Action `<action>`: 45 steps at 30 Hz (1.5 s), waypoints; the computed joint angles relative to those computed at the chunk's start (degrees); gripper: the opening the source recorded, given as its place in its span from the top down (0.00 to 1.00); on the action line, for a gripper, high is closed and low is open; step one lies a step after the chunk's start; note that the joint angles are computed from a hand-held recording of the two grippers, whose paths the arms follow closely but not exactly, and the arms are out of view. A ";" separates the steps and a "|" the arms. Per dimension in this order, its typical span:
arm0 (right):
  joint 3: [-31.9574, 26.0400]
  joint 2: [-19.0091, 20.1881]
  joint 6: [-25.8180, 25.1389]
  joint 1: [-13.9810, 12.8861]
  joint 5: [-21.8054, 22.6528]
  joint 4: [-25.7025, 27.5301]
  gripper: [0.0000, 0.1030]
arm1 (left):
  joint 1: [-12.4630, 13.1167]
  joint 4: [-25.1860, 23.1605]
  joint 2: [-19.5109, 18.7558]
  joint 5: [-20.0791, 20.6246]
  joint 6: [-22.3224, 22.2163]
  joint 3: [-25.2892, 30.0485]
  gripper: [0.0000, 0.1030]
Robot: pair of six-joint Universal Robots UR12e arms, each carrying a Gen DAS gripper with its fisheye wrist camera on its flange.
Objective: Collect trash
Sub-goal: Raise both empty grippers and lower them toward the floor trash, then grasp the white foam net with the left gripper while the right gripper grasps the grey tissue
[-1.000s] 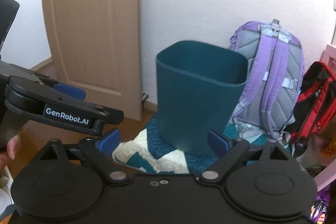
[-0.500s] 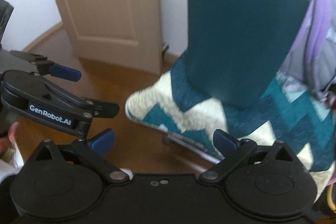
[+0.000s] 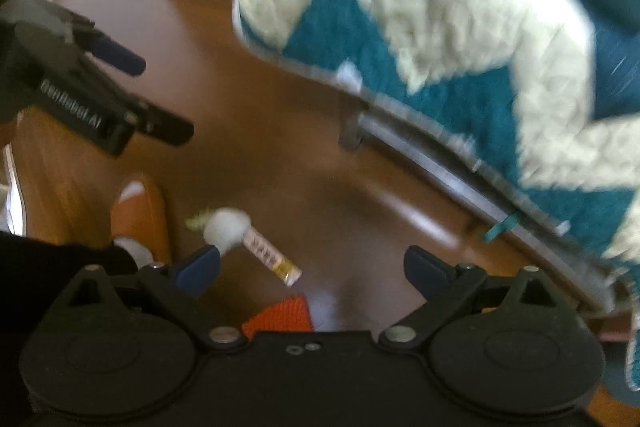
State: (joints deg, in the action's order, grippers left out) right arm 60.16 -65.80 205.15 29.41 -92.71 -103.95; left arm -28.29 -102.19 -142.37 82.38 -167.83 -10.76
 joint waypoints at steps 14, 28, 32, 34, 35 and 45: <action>9.93 1.34 4.25 0.32 15.37 4.83 0.08 | -0.72 0.92 1.78 6.61 -3.33 -16.98 0.00; 12.04 4.41 4.29 0.35 25.05 10.44 0.13 | -0.09 -1.22 -0.16 5.17 -10.11 -21.06 0.00; 11.39 5.48 3.99 0.55 26.21 12.28 0.17 | 0.18 0.75 0.51 4.36 -10.40 -22.99 0.01; 10.90 5.96 4.31 0.63 26.37 13.08 0.19 | 0.22 1.51 0.86 4.23 -10.74 -24.04 0.06; 10.69 6.15 4.35 0.65 26.45 13.36 0.21 | 0.18 1.28 0.82 4.44 -10.66 -24.04 0.12; 9.68 6.45 5.27 0.58 25.72 16.12 0.65 | -0.17 3.47 1.83 4.20 -9.48 -25.95 0.33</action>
